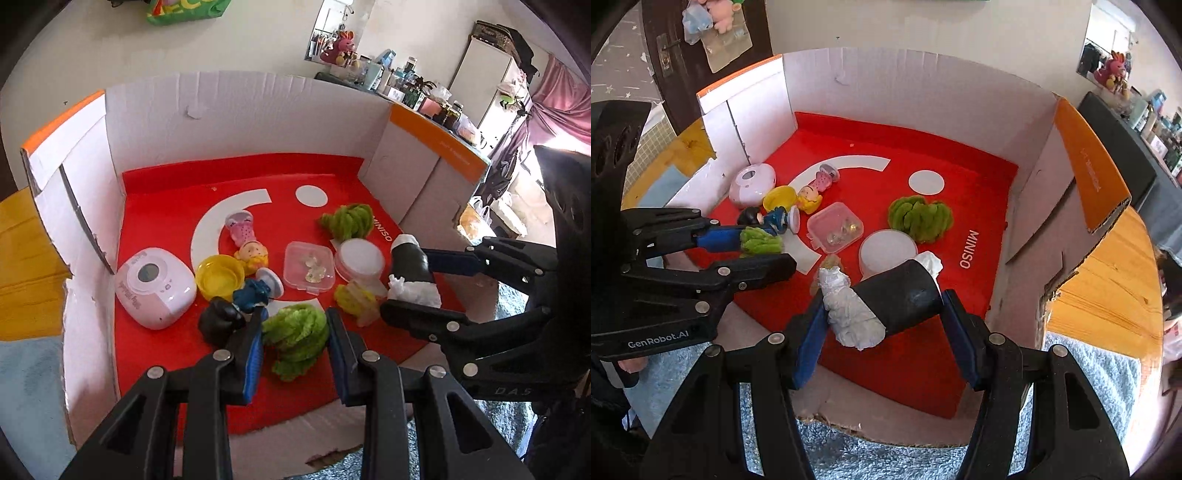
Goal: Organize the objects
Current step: 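Carry the green toy and black-and-white cylinder into the box with both tools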
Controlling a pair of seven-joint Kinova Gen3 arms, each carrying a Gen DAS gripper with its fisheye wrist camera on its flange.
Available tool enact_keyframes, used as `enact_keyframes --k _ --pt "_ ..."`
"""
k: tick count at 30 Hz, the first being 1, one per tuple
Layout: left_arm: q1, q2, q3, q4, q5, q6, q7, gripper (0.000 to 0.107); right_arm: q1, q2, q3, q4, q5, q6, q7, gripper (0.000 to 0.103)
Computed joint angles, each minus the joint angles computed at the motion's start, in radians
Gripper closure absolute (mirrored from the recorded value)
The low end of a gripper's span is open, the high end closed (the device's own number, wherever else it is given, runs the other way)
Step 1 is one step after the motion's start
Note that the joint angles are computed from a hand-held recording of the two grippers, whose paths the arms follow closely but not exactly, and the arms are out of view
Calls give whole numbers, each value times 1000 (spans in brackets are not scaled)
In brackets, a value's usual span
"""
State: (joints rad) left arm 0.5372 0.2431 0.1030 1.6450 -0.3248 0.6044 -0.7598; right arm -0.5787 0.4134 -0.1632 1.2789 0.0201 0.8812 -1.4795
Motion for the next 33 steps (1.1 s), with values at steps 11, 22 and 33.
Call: enact_keyframes --k 11,22,33 --pt "-2 4 -5 0 -8 2 15 75 -12 21 -10 -32 -6 48 9 45" --pt "-7 5 -8 0 -5 -2 15 74 17 25 -19 -28 -75 39 35 43" --pt "-6 5 -11 4 -17 -4 33 74 20 24 -25 -16 -91 15 45 43"
